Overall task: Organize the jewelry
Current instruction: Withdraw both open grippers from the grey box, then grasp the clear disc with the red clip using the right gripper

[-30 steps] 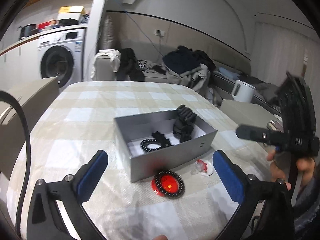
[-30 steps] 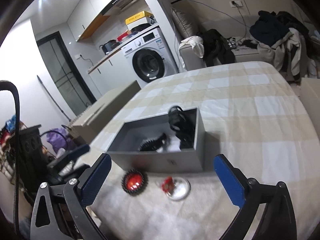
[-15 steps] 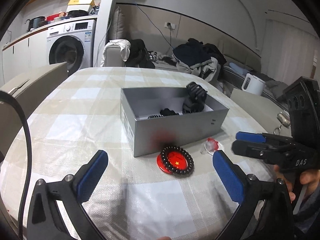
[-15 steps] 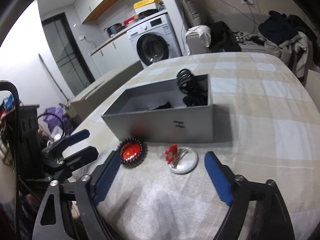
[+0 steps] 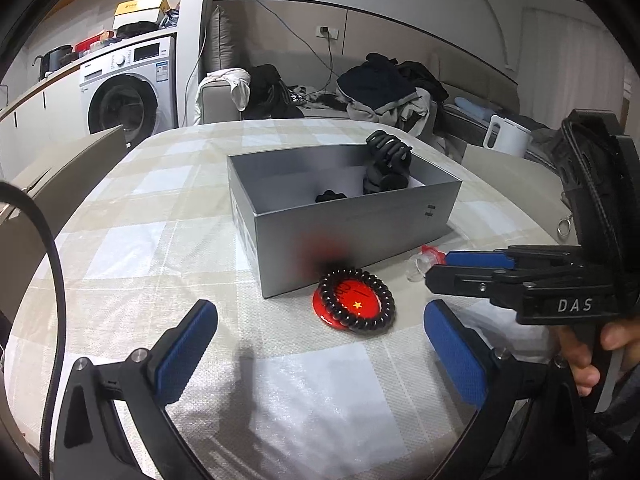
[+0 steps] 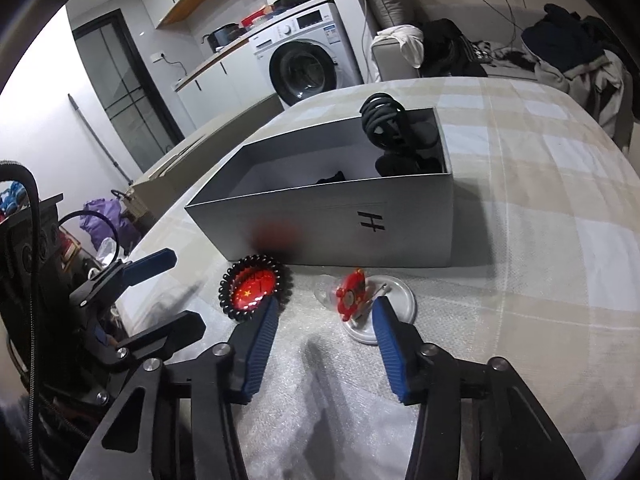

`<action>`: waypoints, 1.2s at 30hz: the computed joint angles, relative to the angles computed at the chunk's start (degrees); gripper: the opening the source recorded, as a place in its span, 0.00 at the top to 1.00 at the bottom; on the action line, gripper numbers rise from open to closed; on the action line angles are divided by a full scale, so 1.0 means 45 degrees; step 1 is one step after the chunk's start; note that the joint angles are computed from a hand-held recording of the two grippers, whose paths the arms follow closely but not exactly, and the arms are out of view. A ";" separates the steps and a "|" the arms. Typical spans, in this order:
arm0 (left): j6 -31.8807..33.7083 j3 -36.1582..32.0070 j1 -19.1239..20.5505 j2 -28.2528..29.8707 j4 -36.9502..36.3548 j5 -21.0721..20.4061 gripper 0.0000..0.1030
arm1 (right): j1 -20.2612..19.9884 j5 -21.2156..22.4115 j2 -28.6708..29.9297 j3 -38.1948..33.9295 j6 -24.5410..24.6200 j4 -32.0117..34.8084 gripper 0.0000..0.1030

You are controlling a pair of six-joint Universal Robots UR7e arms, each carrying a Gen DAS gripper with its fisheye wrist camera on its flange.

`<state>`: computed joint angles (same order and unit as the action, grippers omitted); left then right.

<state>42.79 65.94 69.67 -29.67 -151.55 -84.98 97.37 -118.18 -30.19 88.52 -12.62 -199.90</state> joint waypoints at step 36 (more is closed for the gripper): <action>0.0787 -0.0073 -0.0076 -0.0037 0.0986 -0.0333 0.20 | -0.0144 0.1253 -0.0277 0.0902 0.0005 -0.2239 0.79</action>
<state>46.33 65.61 69.33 -29.83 -147.12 -86.48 96.72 -112.54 -31.43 92.57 -12.60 -209.97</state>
